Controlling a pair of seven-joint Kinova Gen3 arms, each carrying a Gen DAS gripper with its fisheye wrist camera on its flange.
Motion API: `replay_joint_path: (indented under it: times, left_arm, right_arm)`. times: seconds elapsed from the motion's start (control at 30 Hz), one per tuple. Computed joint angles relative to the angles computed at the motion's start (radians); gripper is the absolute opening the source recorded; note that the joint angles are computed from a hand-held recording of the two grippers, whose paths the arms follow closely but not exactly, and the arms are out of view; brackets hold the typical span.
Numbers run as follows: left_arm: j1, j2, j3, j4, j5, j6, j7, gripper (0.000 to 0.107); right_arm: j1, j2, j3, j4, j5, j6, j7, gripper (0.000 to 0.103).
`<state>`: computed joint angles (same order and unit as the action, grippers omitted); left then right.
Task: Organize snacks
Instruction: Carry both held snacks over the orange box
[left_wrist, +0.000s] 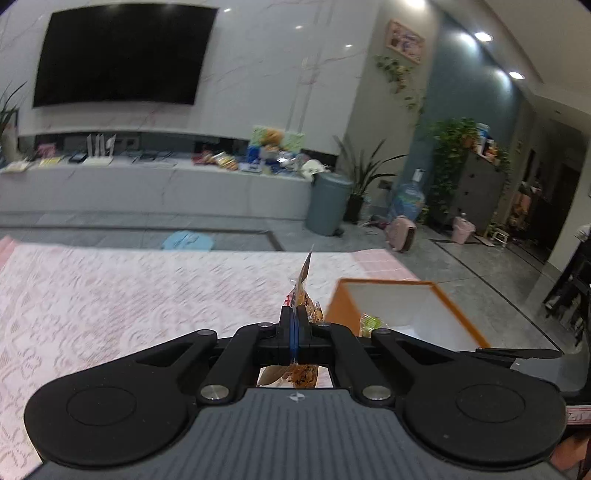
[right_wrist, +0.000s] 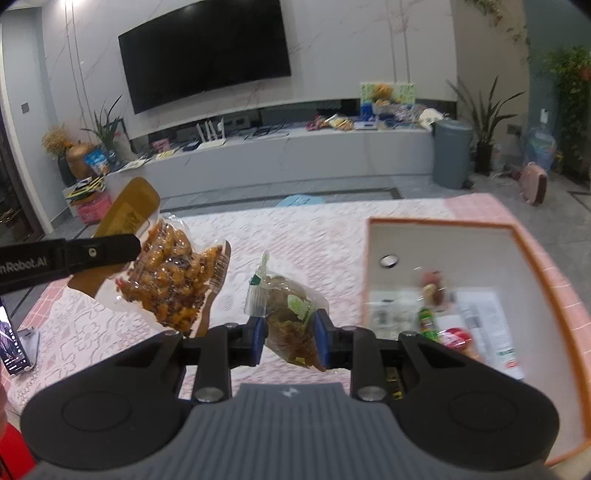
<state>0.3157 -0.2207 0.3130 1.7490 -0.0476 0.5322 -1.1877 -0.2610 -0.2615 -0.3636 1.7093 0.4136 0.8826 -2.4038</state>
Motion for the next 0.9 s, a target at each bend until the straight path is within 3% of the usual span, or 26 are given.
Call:
replay_joint_path:
  times: [0.2,0.33,0.6,0.9]
  left_arm:
    - [0.022,0.079,0.1,-0.076,-0.1,-0.022,0.058,0.0]
    - [0.079,0.17,0.121,-0.136,-0.183,-0.023,0.097,0.0]
    - [0.21,0.37,0.07,-0.294,-0.227,0.042,0.06,0.0]
    - [0.392,0.513,-0.071,-0.415,-0.34,0.124,0.044,0.0]
  right_arm:
    - [0.036,-0.069,0.037,0.008,-0.001,0.049,0.083,0.026]
    - [0.065,-0.097,0.096,0.021,-0.041,0.063,0.185,0.026]
    - [0.108,-0.058,0.273,0.009,-0.2,0.082,0.447,0.026]
    - [0.162,0.066,0.331,-0.021,-0.288,0.06,0.644,0.026]
